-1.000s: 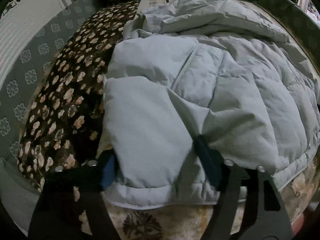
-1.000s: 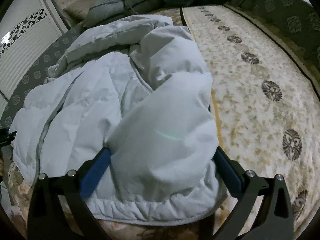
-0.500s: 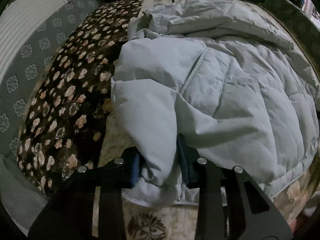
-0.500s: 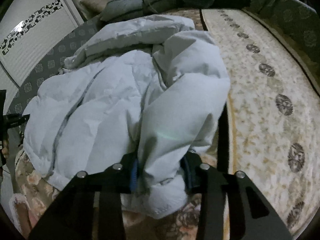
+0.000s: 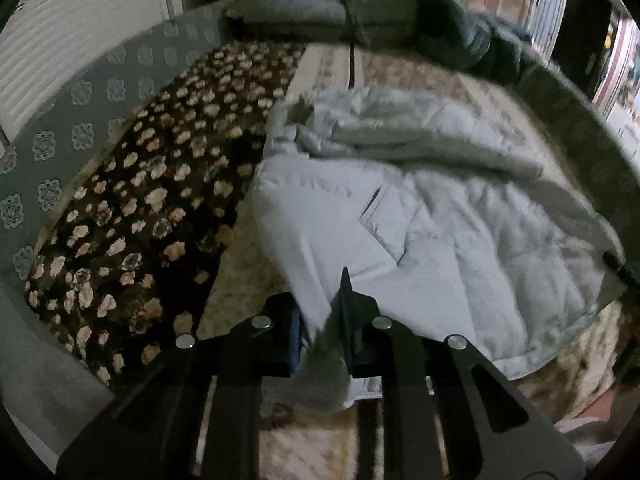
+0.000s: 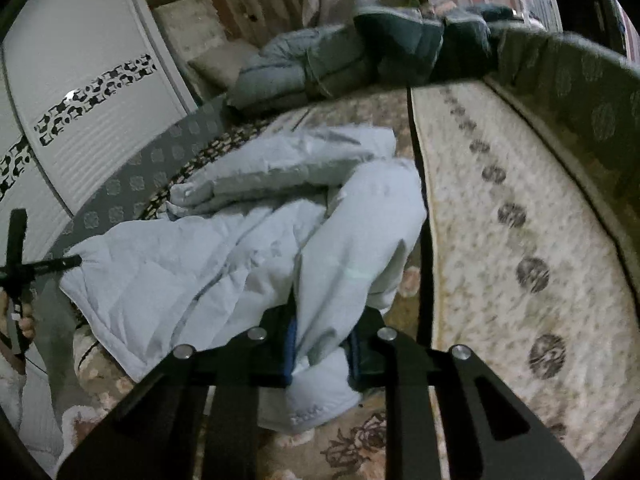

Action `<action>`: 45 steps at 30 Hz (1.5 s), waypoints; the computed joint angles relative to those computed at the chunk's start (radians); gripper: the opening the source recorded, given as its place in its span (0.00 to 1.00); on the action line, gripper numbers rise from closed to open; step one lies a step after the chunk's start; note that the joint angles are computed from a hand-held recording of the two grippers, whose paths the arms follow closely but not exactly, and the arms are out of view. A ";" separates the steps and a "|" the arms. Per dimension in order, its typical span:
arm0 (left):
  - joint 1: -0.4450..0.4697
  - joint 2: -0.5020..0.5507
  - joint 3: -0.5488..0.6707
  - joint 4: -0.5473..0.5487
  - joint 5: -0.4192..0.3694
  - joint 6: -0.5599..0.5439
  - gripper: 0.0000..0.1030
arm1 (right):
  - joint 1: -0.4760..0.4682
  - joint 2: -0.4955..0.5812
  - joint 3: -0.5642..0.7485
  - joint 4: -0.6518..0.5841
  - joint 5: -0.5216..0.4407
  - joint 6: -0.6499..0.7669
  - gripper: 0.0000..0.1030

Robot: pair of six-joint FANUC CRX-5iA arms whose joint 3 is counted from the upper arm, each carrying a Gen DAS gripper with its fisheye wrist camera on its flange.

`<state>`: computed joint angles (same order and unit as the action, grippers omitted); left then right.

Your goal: Fold large clothes

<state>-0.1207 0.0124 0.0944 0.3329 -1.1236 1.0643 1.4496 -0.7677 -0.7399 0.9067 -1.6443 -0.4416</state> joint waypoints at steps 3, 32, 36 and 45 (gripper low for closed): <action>0.041 -0.043 -0.028 0.073 -0.005 -0.024 0.12 | 0.145 -0.004 0.024 0.021 -0.144 -0.043 0.18; 0.148 -0.072 -0.151 0.047 -0.127 -0.233 0.81 | 0.283 -0.030 0.055 -0.074 -0.286 -0.132 0.18; 0.104 -0.080 -0.149 -0.001 -0.103 -0.222 0.23 | 0.247 -0.013 0.062 -0.074 -0.262 -0.112 0.18; 0.091 0.004 0.014 0.082 -0.080 -0.137 0.14 | -0.052 0.060 0.139 -0.019 -0.077 0.137 0.18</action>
